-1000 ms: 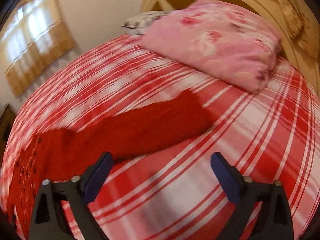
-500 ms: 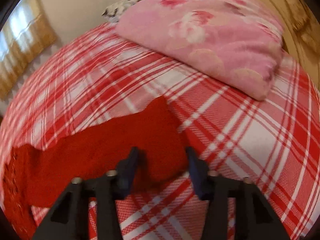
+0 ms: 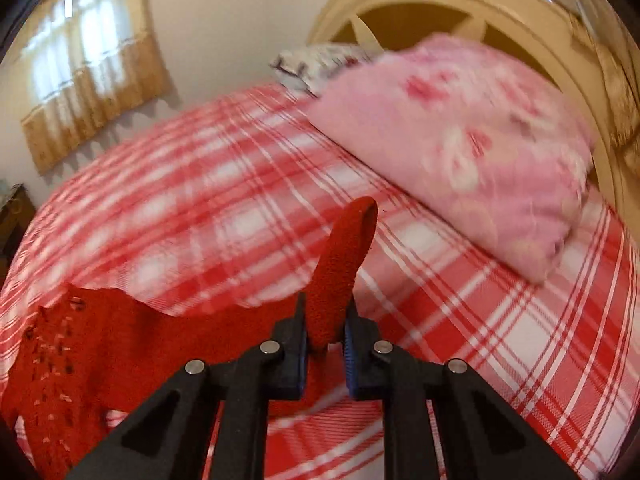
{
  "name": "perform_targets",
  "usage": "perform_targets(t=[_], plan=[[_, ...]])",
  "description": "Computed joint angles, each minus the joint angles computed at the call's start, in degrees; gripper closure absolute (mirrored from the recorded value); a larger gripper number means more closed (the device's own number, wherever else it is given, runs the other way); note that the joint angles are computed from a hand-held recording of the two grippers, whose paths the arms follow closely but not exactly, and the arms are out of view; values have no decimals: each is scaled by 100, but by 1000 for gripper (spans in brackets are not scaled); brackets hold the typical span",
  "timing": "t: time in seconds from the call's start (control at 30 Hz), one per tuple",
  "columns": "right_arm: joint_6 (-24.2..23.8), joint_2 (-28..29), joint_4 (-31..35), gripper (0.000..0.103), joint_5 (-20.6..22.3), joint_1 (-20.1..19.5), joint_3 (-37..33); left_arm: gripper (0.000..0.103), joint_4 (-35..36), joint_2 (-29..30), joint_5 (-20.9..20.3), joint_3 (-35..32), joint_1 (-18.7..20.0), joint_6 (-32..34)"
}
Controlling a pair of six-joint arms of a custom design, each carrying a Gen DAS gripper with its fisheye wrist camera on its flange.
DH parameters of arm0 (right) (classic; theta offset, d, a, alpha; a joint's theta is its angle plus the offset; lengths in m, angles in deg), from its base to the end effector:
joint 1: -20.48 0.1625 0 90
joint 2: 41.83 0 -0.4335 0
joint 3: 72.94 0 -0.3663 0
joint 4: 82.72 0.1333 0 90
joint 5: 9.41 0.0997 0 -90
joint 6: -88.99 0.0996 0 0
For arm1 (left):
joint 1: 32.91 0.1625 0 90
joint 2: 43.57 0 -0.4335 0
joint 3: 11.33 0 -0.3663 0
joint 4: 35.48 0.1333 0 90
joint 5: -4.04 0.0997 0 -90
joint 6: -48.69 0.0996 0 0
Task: Fold small clothes
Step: 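Lift the sleeve with the right gripper and carry it across the chest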
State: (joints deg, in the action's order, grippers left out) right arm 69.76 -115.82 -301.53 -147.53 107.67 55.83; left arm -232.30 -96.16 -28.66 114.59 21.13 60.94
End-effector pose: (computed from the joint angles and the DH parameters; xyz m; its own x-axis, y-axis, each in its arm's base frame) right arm 0.0384 -0.4246 0.3575 -0.6009 0.6154 0.5101 -0.1953 0.5057 -0.8403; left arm -0.1069 -0.5170 0.1661 -0.5899 0.0860 -0.8029 0.6292 0.6721 -0.3903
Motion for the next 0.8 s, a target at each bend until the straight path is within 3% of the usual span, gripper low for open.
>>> perform_targets(t=[0.33, 0.8], plan=[[-725, 853, -101, 90, -309, 1252, -811, 0, -189, -244, -14, 168, 139, 108], [-1260, 1919, 365, 90, -357, 2219, -1964, 0, -327, -554, -120, 259, 502, 117]])
